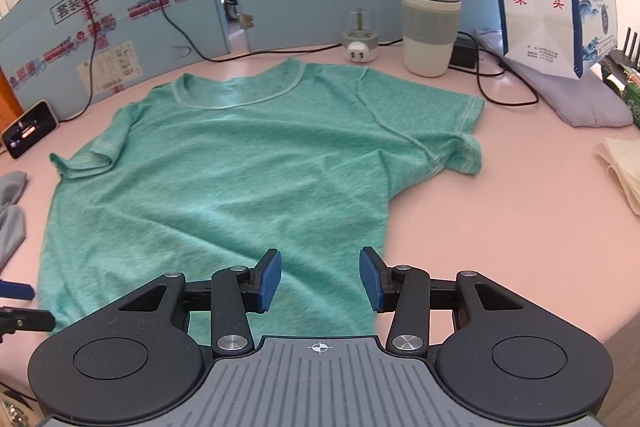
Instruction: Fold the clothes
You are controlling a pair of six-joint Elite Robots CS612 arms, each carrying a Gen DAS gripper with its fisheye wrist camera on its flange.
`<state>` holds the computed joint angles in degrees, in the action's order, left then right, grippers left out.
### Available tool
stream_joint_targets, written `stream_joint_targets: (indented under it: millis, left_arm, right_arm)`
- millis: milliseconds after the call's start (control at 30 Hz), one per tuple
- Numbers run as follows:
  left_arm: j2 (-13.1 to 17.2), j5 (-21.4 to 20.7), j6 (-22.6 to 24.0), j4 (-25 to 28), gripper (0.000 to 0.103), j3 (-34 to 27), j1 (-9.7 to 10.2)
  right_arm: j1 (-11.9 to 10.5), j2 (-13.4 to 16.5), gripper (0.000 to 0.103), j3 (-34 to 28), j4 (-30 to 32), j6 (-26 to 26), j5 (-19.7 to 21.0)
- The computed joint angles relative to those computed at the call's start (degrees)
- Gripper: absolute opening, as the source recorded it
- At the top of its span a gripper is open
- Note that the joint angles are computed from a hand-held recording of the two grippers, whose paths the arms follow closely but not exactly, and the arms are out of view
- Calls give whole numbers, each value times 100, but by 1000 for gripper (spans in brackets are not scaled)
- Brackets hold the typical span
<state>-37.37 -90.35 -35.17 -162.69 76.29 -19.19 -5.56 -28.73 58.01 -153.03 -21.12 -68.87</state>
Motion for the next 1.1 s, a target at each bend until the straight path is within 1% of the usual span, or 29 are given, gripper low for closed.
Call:
stream_joint_targets:
  millis: [33,167,200,233,267,333,367,400,433,467,533,567,600,667,800,900,933,1000,1067,1100]
  left_arm:
    - [-9,-97,62,-104,103,43,6]
    - [-4,-704,464,-477,103,146,34]
    - [2,-806,606,-560,103,159,27]
    - [-2,-820,754,-672,103,187,3]
    - [-4,-852,910,-778,100,212,-19]
    - [0,-1053,1227,-915,85,236,-36]
    - [-1,-1081,1312,-910,61,242,-47]
    - [-14,-1066,1372,-816,38,246,-60]
    - [-24,-1049,1398,-741,31,254,-69]
    - [-28,-1033,1315,-729,26,275,-65]
    - [-43,-992,1149,-719,17,328,-57]
    - [-79,-938,1064,-763,11,390,-57]
    - [-113,-884,980,-805,7,451,-57]
    - [-213,-798,833,-811,4,584,-56]
    - [-478,-803,672,-426,3,834,-29]
    - [-684,-945,802,-172,3,1032,-7]
    - [-730,-940,858,-95,3,1074,-16]
    - [-751,-836,794,-156,3,1134,-28]
    - [-763,-732,723,-233,7,1185,-39]
    - [-739,-686,659,-331,17,1176,-38]
  right_arm:
    - [9,-63,44,121,10,-46,55]
    - [52,-283,44,560,3,-184,164]
    - [61,-331,44,662,-12,-189,174]
    - [68,-362,44,728,-13,-190,171]
    - [76,-400,44,811,-38,-179,150]
    - [87,-452,44,935,-102,-100,93]
    - [91,-468,44,977,-126,-50,70]
    - [94,-488,48,1023,-169,-6,39]
    - [98,-505,50,1066,-224,30,7]
    - [97,-531,52,1128,-306,67,-8]
    - [94,-574,52,1226,-431,121,-31]
    - [93,-592,52,1265,-478,138,-45]
    - [89,-613,52,1310,-530,155,-70]
    - [85,-641,53,1369,-574,198,-123]
    - [77,-675,53,1438,-610,258,-217]
    - [79,-673,53,1433,-564,268,-244]
    - [82,-667,53,1420,-538,244,-243]
    - [89,-654,53,1393,-485,196,-240]
    - [97,-638,53,1355,-403,116,-176]
    - [96,-636,53,1340,-353,54,-104]
